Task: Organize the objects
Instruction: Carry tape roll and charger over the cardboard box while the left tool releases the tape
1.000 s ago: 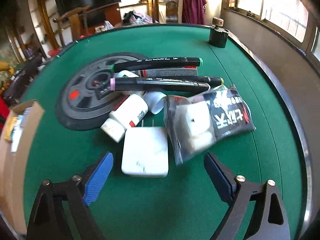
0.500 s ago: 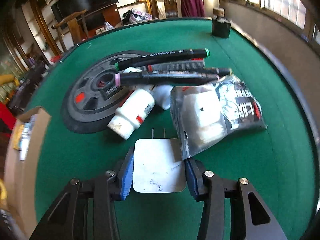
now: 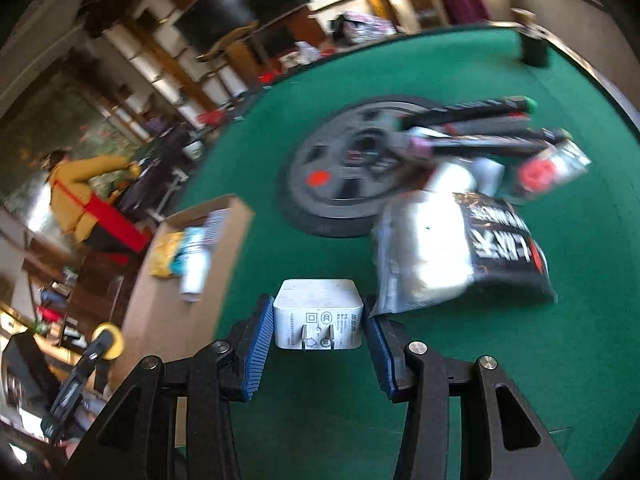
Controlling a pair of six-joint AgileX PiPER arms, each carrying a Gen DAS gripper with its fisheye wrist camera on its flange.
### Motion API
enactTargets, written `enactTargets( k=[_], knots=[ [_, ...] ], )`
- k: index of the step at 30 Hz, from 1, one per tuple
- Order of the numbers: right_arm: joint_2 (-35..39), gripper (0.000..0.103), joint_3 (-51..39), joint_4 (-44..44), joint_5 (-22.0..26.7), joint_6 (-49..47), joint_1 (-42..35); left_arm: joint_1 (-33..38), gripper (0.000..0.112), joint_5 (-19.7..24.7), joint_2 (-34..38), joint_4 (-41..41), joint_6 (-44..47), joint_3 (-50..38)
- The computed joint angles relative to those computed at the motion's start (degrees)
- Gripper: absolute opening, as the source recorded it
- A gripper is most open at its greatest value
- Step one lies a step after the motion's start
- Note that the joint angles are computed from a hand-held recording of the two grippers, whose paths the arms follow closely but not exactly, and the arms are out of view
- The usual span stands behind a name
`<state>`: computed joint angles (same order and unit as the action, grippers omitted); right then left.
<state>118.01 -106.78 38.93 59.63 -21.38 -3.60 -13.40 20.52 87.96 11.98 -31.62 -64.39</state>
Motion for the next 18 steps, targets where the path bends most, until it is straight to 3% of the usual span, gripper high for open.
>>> enactTargets(
  k=[6,13,18],
  knots=[
    [-0.63,0.049,-3.02,0.52,0.41,-0.81,6.43,1.57,0.031,2.45,1.09,3.0,0.29,-2.47],
    [2.83,0.049,-11.71,-0.55,3.98,1.42,11.86,3.72,0.031,3.73,2.94,0.6,5.13,-4.8],
    [7.0,0.049,-18.3,-3.51,6.62,4.11,15.64,5.64,0.031,6.35,8.19,-4.4,11.64,-10.21]
  ],
)
